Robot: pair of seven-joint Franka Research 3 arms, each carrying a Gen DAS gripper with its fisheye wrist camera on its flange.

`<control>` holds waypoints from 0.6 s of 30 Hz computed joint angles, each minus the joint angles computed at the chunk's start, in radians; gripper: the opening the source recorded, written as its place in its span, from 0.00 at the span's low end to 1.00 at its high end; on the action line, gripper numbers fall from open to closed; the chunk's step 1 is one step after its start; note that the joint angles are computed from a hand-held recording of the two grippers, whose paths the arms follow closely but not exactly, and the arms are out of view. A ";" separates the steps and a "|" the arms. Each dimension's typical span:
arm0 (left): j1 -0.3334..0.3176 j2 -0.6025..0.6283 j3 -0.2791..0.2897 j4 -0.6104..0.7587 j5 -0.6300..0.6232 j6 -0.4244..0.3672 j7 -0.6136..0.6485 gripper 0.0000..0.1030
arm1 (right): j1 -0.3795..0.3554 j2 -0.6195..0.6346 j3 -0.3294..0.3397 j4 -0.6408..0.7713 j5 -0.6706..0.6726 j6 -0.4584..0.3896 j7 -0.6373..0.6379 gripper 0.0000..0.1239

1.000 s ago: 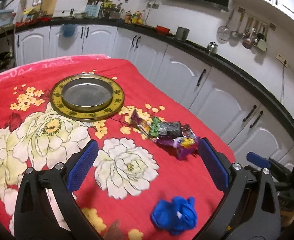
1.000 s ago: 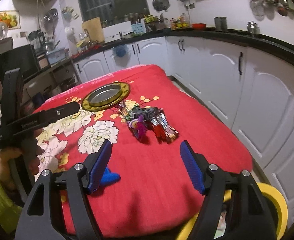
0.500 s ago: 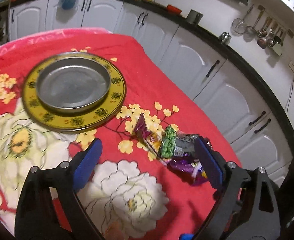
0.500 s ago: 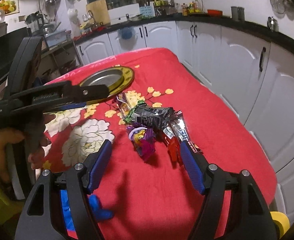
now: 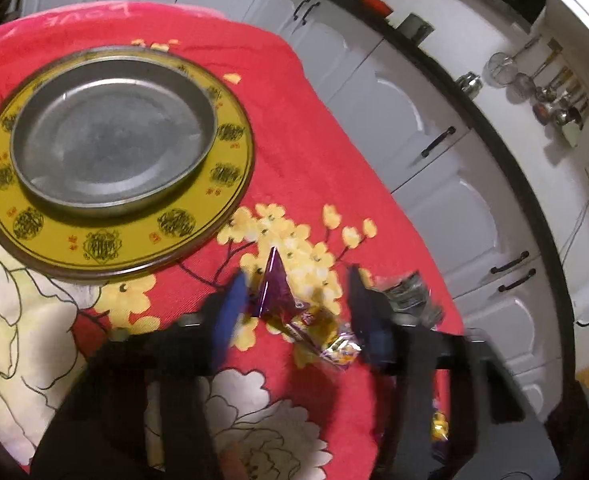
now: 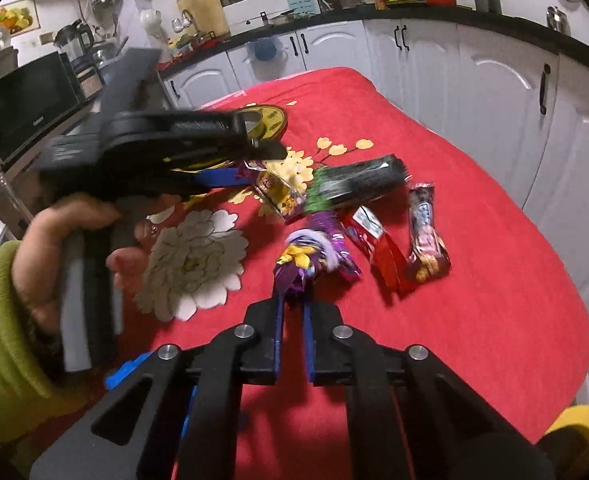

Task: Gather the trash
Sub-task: 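Grasp a purple wrapper with the left tool while the right tool grasps another purple wrapper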

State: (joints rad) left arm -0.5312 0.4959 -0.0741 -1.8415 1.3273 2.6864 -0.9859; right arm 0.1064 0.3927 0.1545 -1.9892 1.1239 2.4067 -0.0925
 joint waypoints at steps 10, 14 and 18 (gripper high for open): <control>-0.030 -0.036 -0.021 -0.051 0.003 -0.045 0.032 0.12 | -0.035 -0.080 -0.029 -0.096 0.052 -0.082 -0.072 0.06; -0.044 -0.072 -0.043 -0.092 0.019 -0.093 0.010 0.09 | -0.040 -0.118 -0.048 -0.139 0.091 -0.098 -0.109 0.06; -0.054 -0.106 -0.072 -0.131 0.022 -0.157 -0.015 0.09 | -0.040 -0.148 -0.067 -0.170 0.137 -0.100 -0.140 0.06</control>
